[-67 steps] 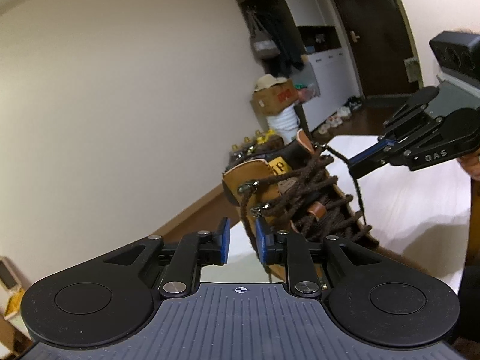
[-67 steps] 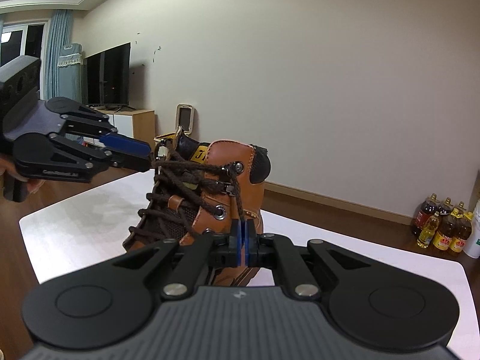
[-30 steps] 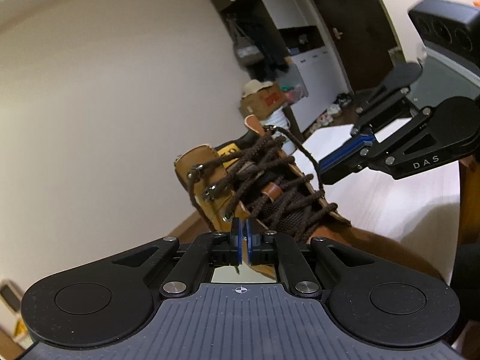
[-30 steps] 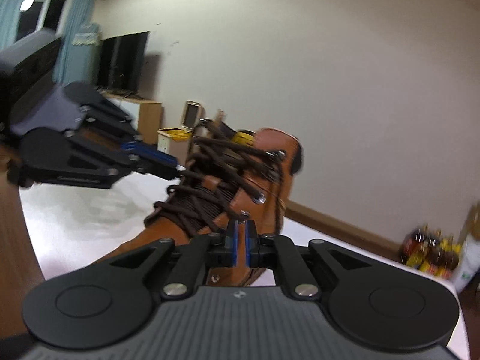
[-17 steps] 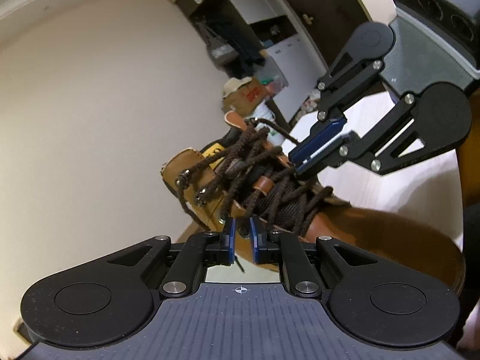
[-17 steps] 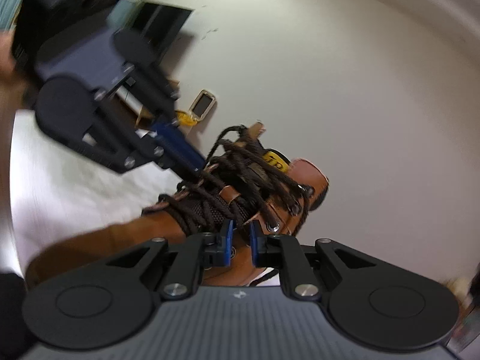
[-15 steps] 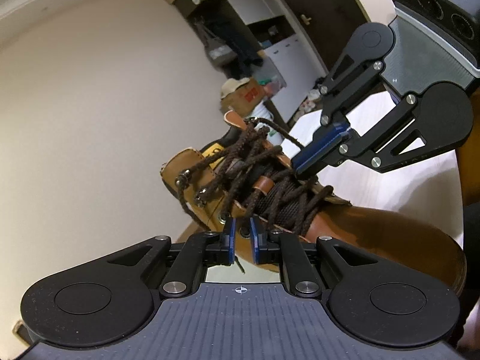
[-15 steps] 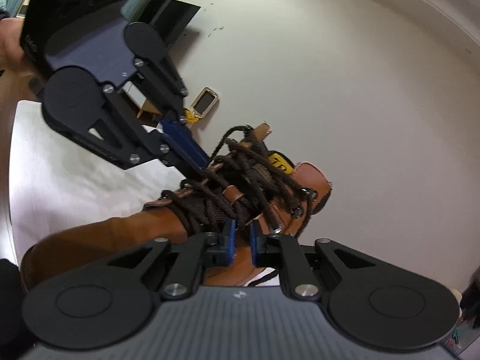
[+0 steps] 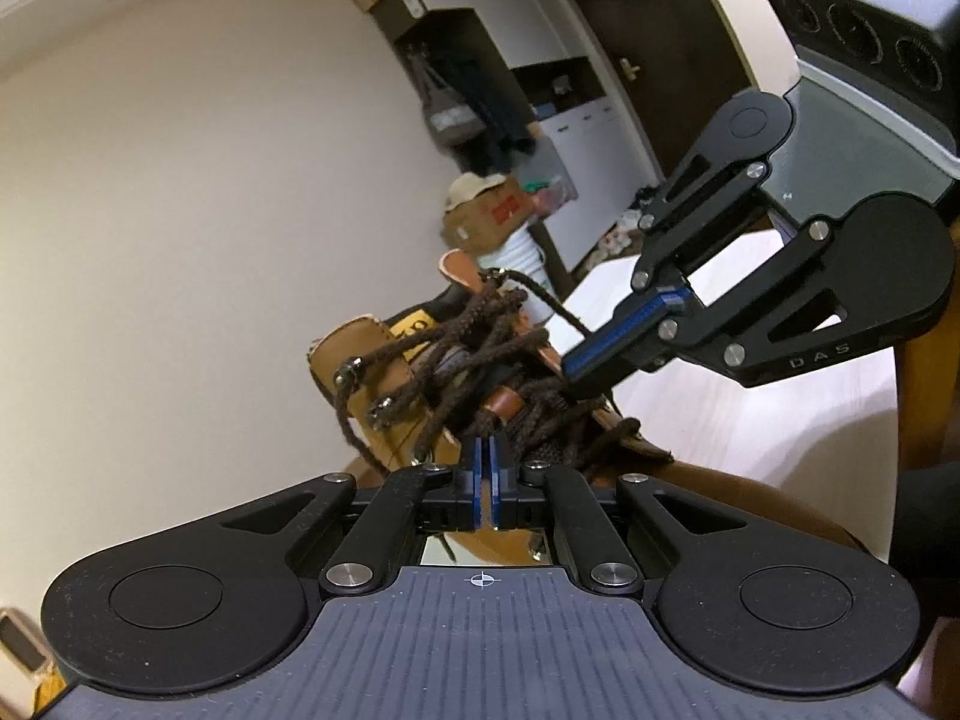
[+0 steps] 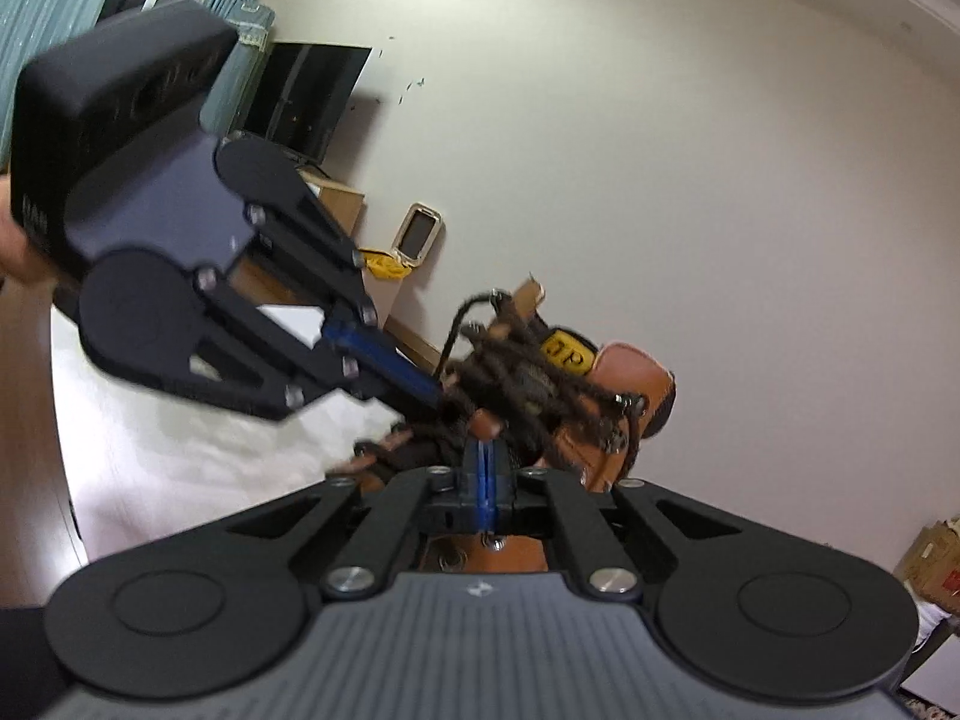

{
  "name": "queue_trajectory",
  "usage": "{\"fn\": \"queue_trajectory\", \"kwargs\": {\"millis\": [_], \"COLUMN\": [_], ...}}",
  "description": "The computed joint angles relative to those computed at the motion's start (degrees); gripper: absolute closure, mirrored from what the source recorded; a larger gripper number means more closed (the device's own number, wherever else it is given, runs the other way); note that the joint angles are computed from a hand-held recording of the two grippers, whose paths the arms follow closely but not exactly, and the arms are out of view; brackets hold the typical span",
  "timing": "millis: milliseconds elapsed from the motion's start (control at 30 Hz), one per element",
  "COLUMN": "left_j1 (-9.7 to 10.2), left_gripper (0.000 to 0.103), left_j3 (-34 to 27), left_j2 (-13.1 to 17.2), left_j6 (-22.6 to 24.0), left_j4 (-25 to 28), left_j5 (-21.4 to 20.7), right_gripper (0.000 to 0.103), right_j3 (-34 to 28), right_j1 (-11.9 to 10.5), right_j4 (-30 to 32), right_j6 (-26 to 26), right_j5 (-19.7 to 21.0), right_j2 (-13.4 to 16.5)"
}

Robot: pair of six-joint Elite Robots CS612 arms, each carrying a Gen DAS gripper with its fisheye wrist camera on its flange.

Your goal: Lace up shoes with both hands

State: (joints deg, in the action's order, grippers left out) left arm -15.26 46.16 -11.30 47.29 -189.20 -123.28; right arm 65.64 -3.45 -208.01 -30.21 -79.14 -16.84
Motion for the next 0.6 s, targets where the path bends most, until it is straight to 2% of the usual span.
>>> {"fn": "queue_trajectory", "kwargs": {"millis": [67,133,267,400,600], "left_j1": [0.16,0.66,1.09,0.87,-0.01], "left_gripper": [0.099,0.097,0.095,0.095,0.095], "left_j3": [0.9,1.2,-0.6,-0.1,-1.6], "left_j2": [-0.6,-0.7,0.2,0.0,1.0], "left_j6": [0.6,-0.9,-3.7,-0.8,3.7], "left_j4": [0.5,0.1,-2.2,-3.2,-3.8], "left_j5": [-0.1,-1.4,-0.7,0.8,3.0], "right_gripper": [0.099,0.099,0.099,0.099,0.098], "right_j3": [0.4,0.8,1.4,0.8,-1.9], "right_j1": [0.1,0.2,-0.3,-0.4,-0.1], "right_j4": [-0.4,-1.7,-4.3,-4.6,-3.3], "right_j6": [-1.5,-2.9,0.0,0.0,-3.1], "right_j5": [-0.4,-0.9,-1.2,-2.6,-4.9], "right_j2": [-0.1,-0.1,-0.3,-0.2,1.2]}}
